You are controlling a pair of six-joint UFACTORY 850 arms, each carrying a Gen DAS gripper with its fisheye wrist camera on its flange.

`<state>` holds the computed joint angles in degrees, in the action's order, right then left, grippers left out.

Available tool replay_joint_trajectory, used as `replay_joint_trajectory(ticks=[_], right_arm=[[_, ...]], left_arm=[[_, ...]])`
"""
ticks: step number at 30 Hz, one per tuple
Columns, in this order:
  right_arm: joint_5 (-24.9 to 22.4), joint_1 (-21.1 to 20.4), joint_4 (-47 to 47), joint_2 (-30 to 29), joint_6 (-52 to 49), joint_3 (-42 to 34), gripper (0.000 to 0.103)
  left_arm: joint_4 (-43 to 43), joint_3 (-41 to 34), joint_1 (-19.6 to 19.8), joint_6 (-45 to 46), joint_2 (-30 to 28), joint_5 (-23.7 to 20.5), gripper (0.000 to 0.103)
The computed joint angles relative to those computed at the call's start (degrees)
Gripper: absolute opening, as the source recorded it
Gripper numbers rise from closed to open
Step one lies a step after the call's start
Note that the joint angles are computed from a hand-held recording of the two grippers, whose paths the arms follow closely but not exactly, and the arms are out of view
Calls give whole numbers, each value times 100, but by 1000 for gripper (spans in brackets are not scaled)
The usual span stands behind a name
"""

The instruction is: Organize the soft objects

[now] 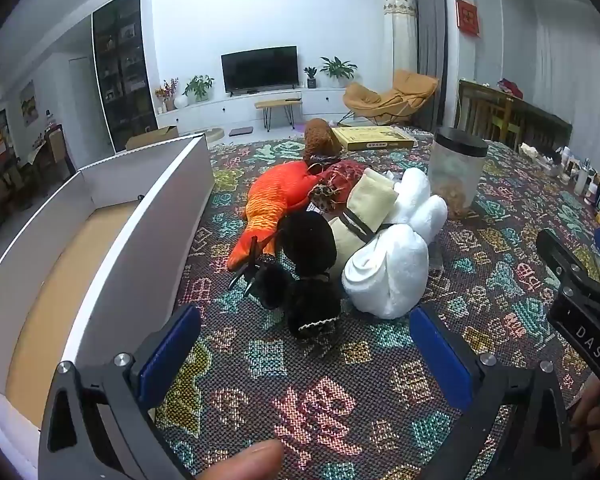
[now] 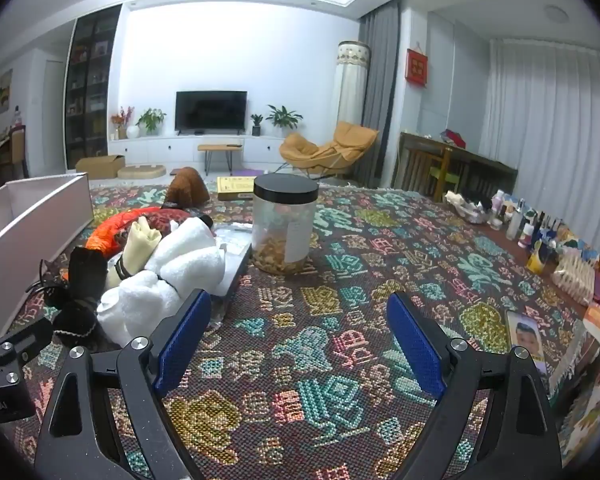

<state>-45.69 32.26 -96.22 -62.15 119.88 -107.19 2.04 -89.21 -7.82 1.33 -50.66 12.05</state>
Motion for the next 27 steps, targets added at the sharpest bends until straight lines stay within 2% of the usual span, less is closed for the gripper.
replay_joint_trajectory(ticks=[6, 7, 10, 19, 27], right_arm=[[20, -1, -10, 0, 30, -6, 91], [22, -1, -9, -1, 38, -9, 91], [29, -4, -22, 8, 75, 1, 91], [35, -8, -53, 31, 108, 45, 91], [43, -8, -57, 27, 85, 43, 91]], left_arm=[[-65, -17, -7, 72, 2, -21, 103], [118, 11, 20, -93, -30, 121, 103], [140, 37, 19, -112, -30, 188, 103], [-65, 127, 19, 54, 79, 259, 103], [-455, 20, 32, 481, 61, -108, 103]])
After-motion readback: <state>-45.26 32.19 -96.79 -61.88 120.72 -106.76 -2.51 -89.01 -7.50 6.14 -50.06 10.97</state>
